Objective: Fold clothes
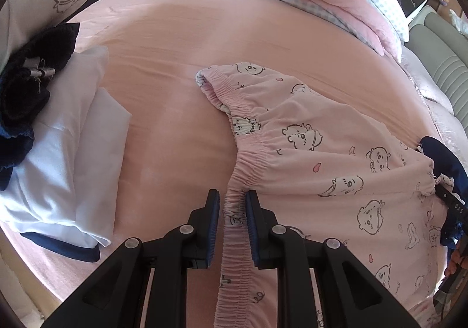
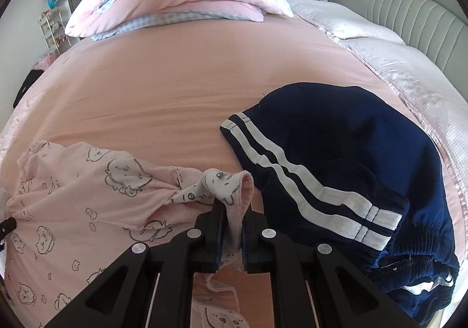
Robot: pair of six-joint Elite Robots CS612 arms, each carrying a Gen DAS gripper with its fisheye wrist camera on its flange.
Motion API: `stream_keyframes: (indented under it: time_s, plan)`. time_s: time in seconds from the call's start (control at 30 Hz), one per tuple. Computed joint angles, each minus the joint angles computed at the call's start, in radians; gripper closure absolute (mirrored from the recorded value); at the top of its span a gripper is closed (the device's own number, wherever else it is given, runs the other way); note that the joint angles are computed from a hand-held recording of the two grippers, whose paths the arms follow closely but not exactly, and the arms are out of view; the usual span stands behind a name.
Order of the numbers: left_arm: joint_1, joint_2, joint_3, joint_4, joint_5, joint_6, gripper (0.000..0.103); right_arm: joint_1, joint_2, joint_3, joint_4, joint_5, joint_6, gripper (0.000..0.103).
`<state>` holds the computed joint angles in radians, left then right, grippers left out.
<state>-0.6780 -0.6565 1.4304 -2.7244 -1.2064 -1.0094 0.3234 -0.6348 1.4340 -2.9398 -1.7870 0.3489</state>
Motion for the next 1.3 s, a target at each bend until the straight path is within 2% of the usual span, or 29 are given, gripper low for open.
stream_keyframes:
  time_s: [0.1, 0.27, 0.37, 0.43, 0.5, 0.53, 0.57, 0.6, 0.63, 0.67, 0.7, 0.77, 0.83, 1.0, 1.13, 1.3]
  plan:
    - [0.000, -0.003, 0.005, 0.003, -0.001, -0.004, 0.087, 0.004, 0.005, -0.009, 0.005, -0.023, -0.022, 0.096]
    - [-0.016, -0.018, 0.013, 0.038, 0.063, 0.053, 0.087, 0.010, 0.012, -0.023, 0.012, -0.057, -0.034, 0.096]
    - [-0.026, -0.028, 0.023, 0.054, 0.096, 0.087, 0.087, 0.003, 0.008, -0.023, 0.040, -0.024, -0.012, 0.096]
    - [-0.020, -0.018, -0.001, 0.074, 0.084, 0.102, 0.085, -0.003, 0.004, -0.021, 0.057, 0.007, 0.005, 0.096]
    - [-0.014, -0.007, -0.027, 0.101, 0.069, 0.110, 0.086, -0.008, -0.002, -0.015, 0.068, 0.031, 0.020, 0.090]
    - [-0.012, -0.007, -0.031, 0.111, 0.064, 0.105, 0.086, -0.009, -0.006, -0.012, 0.072, 0.034, 0.026, 0.085]
    - [-0.010, -0.007, -0.035, 0.122, 0.058, 0.099, 0.085, -0.009, -0.009, -0.008, 0.073, 0.031, 0.032, 0.072]
    - [-0.006, -0.009, -0.031, 0.109, 0.029, 0.088, 0.085, -0.010, -0.012, -0.003, 0.068, 0.033, 0.038, 0.063]
    - [0.001, -0.013, -0.021, 0.082, -0.013, 0.073, 0.085, -0.012, -0.017, 0.007, 0.047, 0.045, 0.041, 0.044]
    - [0.010, -0.014, -0.015, 0.053, -0.062, 0.052, 0.085, -0.014, -0.022, 0.020, 0.014, 0.059, 0.042, 0.036]
    - [0.019, -0.015, -0.008, 0.023, -0.106, 0.029, 0.083, -0.014, -0.027, 0.030, -0.015, 0.068, 0.037, 0.034]
    - [0.030, -0.016, 0.004, -0.031, -0.162, -0.006, 0.068, -0.011, -0.036, 0.047, -0.063, 0.072, 0.019, 0.033]
    - [0.032, -0.018, 0.012, -0.060, -0.168, -0.019, 0.038, -0.005, -0.043, 0.058, -0.097, 0.056, -0.002, 0.031]
    - [0.015, -0.025, 0.001, -0.023, -0.118, 0.020, 0.031, 0.002, -0.056, 0.074, -0.147, 0.035, -0.012, 0.030]
    - [0.015, -0.021, -0.008, -0.023, -0.135, 0.027, 0.029, -0.009, -0.064, 0.085, -0.180, 0.064, 0.039, 0.030]
    - [0.019, -0.014, -0.028, -0.005, -0.154, 0.031, 0.028, -0.030, -0.068, 0.098, -0.223, 0.148, 0.110, 0.030]
